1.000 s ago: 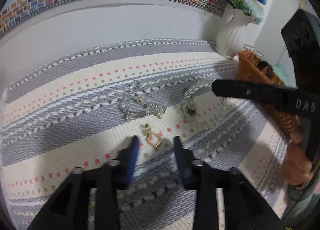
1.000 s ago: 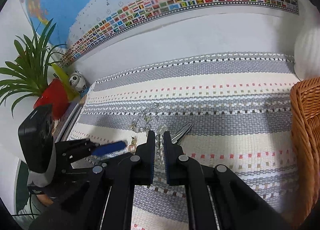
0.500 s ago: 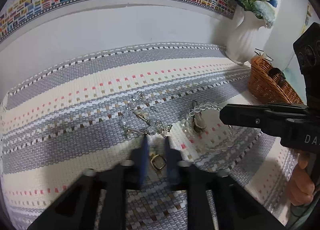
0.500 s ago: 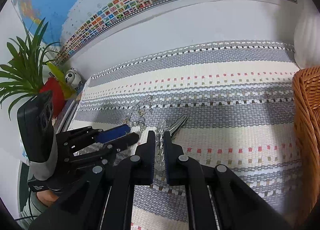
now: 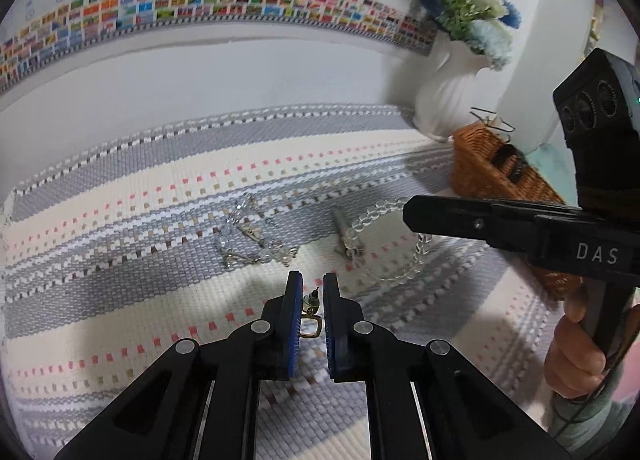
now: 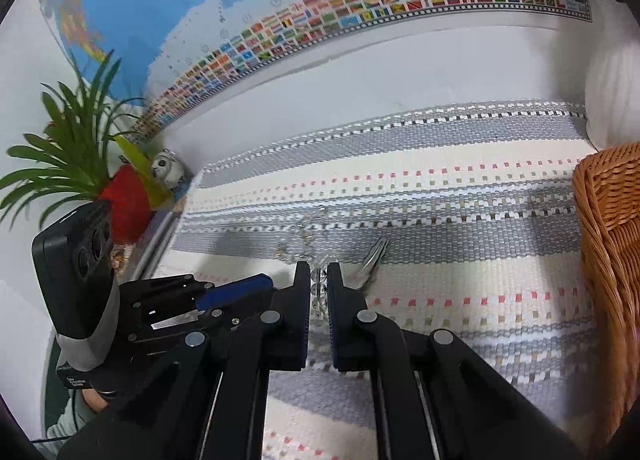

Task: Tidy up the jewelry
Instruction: 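Carry the pendant and bracelet to the basket and open both tools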

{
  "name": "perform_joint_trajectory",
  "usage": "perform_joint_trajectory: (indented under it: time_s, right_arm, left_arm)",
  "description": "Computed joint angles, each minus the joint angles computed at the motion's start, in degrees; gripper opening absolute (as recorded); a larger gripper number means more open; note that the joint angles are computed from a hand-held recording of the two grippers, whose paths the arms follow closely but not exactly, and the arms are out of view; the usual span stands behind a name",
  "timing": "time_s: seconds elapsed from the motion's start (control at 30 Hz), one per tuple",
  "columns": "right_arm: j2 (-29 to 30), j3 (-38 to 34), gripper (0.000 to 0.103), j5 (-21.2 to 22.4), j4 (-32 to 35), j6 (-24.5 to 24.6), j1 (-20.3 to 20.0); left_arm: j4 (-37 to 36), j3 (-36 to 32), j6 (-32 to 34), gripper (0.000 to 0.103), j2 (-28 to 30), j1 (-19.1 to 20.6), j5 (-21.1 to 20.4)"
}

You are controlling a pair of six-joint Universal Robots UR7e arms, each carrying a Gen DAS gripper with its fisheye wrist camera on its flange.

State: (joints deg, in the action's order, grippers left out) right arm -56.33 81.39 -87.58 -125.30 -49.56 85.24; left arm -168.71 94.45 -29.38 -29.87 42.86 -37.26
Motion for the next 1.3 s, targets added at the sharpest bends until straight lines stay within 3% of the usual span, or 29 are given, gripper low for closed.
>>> perform_joint_trajectory:
  time_s: [0.37,0.6,0.93,1.3]
  right_arm:
    - [-7.2,2.5,0.008,5.5,3.2,-1.0,-1.7]
    - [-12.0,2.1,0.009,10.8,4.8,-2.2,-4.5]
    - [-14.0,-4.3,0.009,10.9,3.5,0.3,-9.1]
    - [-6.8,-15.3,0.009,6.8,1.4,5.0,-10.7]
  left_arm:
    - [-2.0,-0.5,1.4,0.01,-1.1,-3.6,-1.0]
    - [-3.9,-7.3,6.5,0.01,1.8,-4.6,-6.1]
    - [3.5,-31.5,15.4,0.01,14.8,-4.3,-12.8]
    - [26.3,-71.3,16.9,0.01,35.6,0.1,-17.5]
